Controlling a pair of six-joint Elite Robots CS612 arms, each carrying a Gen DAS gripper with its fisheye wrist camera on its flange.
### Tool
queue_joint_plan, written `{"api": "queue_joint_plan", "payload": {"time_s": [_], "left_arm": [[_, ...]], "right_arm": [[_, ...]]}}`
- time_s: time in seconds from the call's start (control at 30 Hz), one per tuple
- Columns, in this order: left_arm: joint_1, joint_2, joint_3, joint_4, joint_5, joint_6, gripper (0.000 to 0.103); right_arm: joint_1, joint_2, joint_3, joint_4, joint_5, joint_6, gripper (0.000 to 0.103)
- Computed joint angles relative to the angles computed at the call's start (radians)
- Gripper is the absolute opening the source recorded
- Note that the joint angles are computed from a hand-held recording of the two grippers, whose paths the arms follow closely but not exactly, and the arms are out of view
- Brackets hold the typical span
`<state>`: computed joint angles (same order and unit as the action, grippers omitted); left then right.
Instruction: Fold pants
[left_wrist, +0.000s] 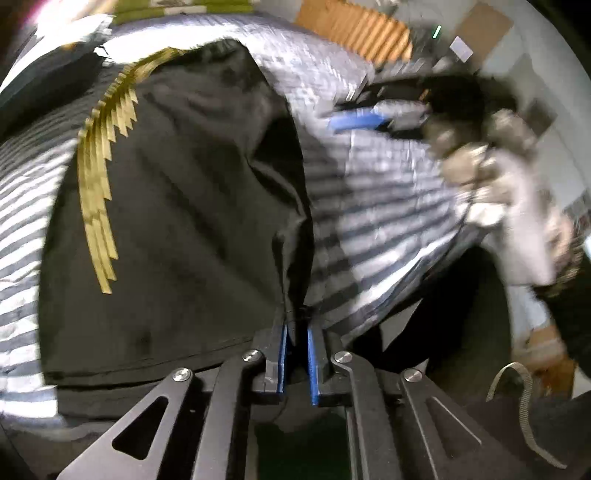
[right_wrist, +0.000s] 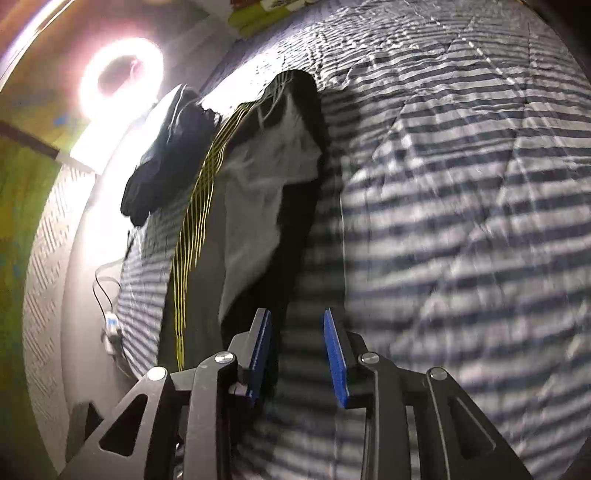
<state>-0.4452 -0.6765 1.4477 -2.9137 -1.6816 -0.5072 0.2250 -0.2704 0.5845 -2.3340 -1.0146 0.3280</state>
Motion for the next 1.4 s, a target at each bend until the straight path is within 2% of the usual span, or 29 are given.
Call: {"api": "queue_joint_plan", "payload": {"time_s": [0.17,0.23,0.33,0.4,0.47,0.57,0.63,0.67,0.73,0.8,0.87,0.93,1.0,1.07,1.13,1.2,1.23,1.33,1.4], "left_arm": [[0.007,-0.057,0.066,-0.129,0.023,-0.033,0.008],[0.014,-0.065,0.079,-0.156,0.017,-0.052,0.008],[0.024,-0.062,0.072,-0.154,0.010,-0.059,0.008],[0.027,-0.058,0.072,-0.154,-0.002,-0.055,0.008],[0.027,-0.049,0.064,-0.149,-0.013,-0.048,0.008],[0.027,-0.045,0.060,-0.141,-0.020,-0.044,0.008],[0.022,-0.045,0.068,-0.149,-0.025,-0.052,0.008],[0.022,-0.043,0.068,-0.152,-0.021,-0.058,0.008],[0.024,-0.044,0.073,-0.169,-0.021,-0.076,0.008],[0.024,-0.046,0.080,-0.188,-0.021,-0.083,0.008],[0.023,-0.048,0.080,-0.189,-0.012,-0.075,0.008],[0.021,-0.049,0.080,-0.189,-0.017,-0.057,0.008],[0.015,-0.051,0.080,-0.178,-0.012,-0.032,0.008],[0.011,-0.053,0.084,-0.166,0.006,-0.018,0.008],[0.014,-0.048,0.084,-0.163,-0.004,-0.024,0.007],[0.023,-0.026,0.063,-0.138,-0.104,-0.010,0.007],[0.025,-0.014,0.045,-0.095,-0.160,0.016,0.008],[0.011,-0.007,0.025,0.019,-0.204,0.083,0.008],[0.009,-0.025,0.052,-0.001,-0.174,0.085,0.008]], "right_arm": [[0.000,0.103,-0.199,0.077,0.015,0.042,0.028],[0.003,0.087,-0.169,0.049,0.000,0.014,0.028],[0.005,0.030,-0.057,-0.005,0.054,-0.048,0.028],[0.015,-0.003,-0.002,-0.049,0.030,-0.088,0.028],[0.023,-0.004,-0.008,-0.041,0.038,-0.121,0.028],[0.034,0.031,-0.089,0.028,0.025,-0.148,0.028],[0.044,0.056,-0.144,0.086,-0.011,-0.173,0.028],[0.051,0.066,-0.167,0.112,-0.051,-0.188,0.028],[0.056,0.064,-0.164,0.118,-0.090,-0.202,0.028],[0.064,0.063,-0.162,0.119,-0.159,-0.217,0.028],[0.073,0.060,-0.157,0.110,-0.225,-0.231,0.029],[0.079,0.071,-0.179,0.133,-0.195,-0.256,0.029],[0.096,0.080,-0.200,0.115,-0.273,-0.308,0.029],[0.098,0.112,-0.273,0.167,-0.334,-0.305,0.027],[0.077,0.102,-0.256,0.161,-0.336,-0.233,0.024],[0.052,0.067,-0.181,0.122,-0.287,-0.195,0.024],[0.049,0.054,-0.156,0.121,-0.304,-0.203,0.025],[0.045,0.058,-0.175,0.225,-0.308,-0.278,0.025],[0.040,0.030,-0.115,0.196,-0.311,-0.287,0.026]]}}
